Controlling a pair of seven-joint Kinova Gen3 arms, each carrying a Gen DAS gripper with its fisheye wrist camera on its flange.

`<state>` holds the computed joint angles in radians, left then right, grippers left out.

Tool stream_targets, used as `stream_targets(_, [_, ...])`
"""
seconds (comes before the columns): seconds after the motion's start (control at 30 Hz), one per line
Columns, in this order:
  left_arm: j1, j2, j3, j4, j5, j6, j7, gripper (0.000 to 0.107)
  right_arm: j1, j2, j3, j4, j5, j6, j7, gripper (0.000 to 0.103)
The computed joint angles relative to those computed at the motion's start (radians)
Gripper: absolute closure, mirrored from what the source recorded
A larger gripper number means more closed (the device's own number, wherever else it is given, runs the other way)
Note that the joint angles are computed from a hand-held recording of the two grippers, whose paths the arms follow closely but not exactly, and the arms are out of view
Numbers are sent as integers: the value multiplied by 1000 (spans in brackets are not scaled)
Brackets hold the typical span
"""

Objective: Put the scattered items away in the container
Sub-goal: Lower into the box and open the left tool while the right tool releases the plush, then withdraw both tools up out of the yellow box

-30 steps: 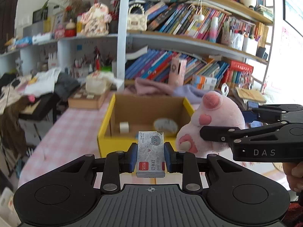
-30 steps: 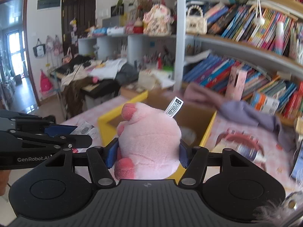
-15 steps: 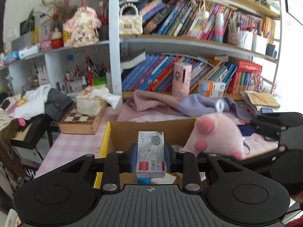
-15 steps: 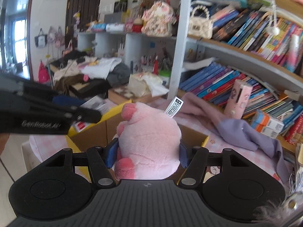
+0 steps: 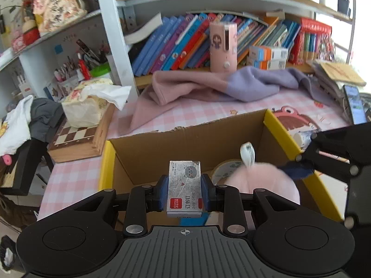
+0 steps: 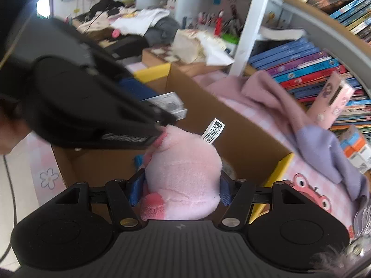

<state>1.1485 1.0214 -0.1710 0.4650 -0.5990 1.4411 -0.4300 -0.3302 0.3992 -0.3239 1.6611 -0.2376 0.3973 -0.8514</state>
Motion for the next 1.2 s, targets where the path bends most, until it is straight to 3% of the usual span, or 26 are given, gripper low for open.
stream_targets(0.23, [-59,74,9,-147,55,58,-86,80,-21,28,19,-47,18,55,-8,41])
stream_targets(0.7, [-84,15,14,-13,88,-30,13,78,19,44,-21,-35,-48,6,-1,38])
stream_targets(0.8, [-82,35,16,-65,78,13,-30,72,27,46,-29,-36,-58,3,-3,35])
stream_targets(0.9, [-64,67,-5,-141,53,74,-86,50,33,48,-37,-36,-68,-4,-4,34])
stream_targets(1.03, [-40,110,-37,-253,20,153,-159,45,45,35,-54,-16,-82,-41,-1,30])
stream_targets(1.2, [-5,125,-88,-319,-18,201,-170,36,133,14,-150,13,-148,-86,57,26])
